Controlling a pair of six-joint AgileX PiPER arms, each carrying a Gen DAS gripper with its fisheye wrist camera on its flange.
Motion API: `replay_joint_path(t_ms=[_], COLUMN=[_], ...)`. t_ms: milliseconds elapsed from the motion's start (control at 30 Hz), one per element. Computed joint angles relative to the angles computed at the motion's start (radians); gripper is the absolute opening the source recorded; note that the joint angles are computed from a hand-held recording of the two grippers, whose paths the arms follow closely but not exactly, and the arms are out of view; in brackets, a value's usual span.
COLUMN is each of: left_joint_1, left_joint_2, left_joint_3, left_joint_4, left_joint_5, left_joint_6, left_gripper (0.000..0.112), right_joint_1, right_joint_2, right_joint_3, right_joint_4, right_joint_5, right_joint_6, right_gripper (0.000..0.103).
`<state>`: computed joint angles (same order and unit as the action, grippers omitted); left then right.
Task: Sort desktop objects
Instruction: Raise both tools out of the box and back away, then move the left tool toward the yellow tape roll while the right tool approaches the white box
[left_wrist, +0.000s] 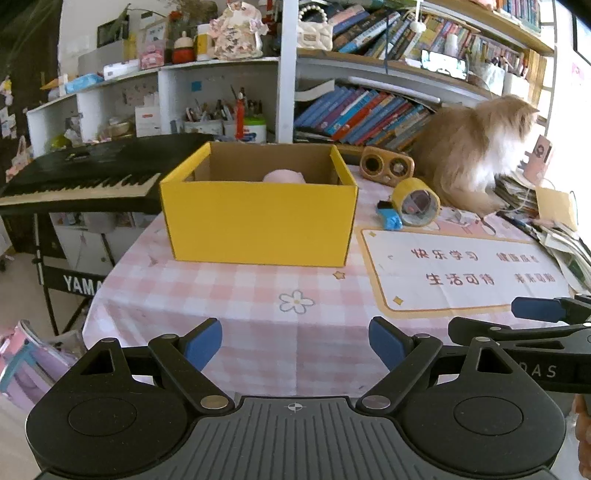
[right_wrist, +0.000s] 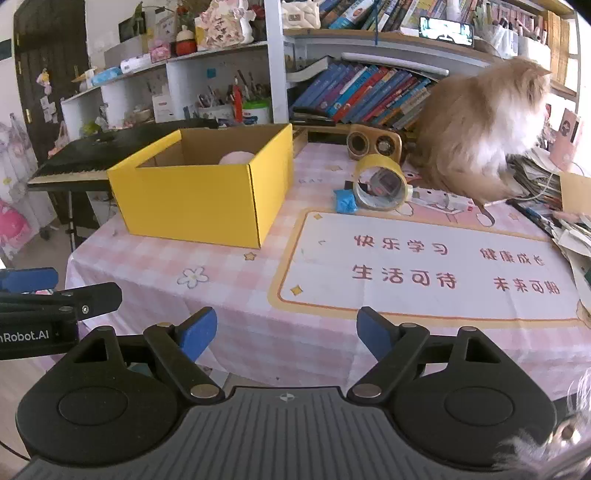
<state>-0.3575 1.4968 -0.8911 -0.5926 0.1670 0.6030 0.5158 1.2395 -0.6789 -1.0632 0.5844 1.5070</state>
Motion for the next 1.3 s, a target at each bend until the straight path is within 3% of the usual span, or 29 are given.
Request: replay_joint_path(t_ms=[500,767,1033,1300], left_joint_1=[-0.080,-0.143,-0.208,-0.257], left_joint_2=[0.063,0.118,0.202,0.290], left_joint_3=[-0.057,-0.122,-0.225,-0.337], left_joint_4=[-0.147,-0.139,-0.045,0.075], left_joint_5=[0.060,0.076,0.099,0.117], left_joint_6=[0.182,0.180,0.078,-0.062], left_gripper=[0.089,0.089,0.089,0.089], right_joint_1=[-0.024,-0.078,-0.225,-0.414], right_joint_2=[-0.086,-0.145,-0.171,-0.157], right_joint_3=[0.072,0.112,0.129,0.125], right_joint_4=[0.059,0.073,0.120,0.206], right_joint_5=[0.097,0.130,0.069,-0.045], right_joint_6=[0.009,0.009,-0.091,-0.263], right_gripper=[0.083,0.083,0.083,0.083])
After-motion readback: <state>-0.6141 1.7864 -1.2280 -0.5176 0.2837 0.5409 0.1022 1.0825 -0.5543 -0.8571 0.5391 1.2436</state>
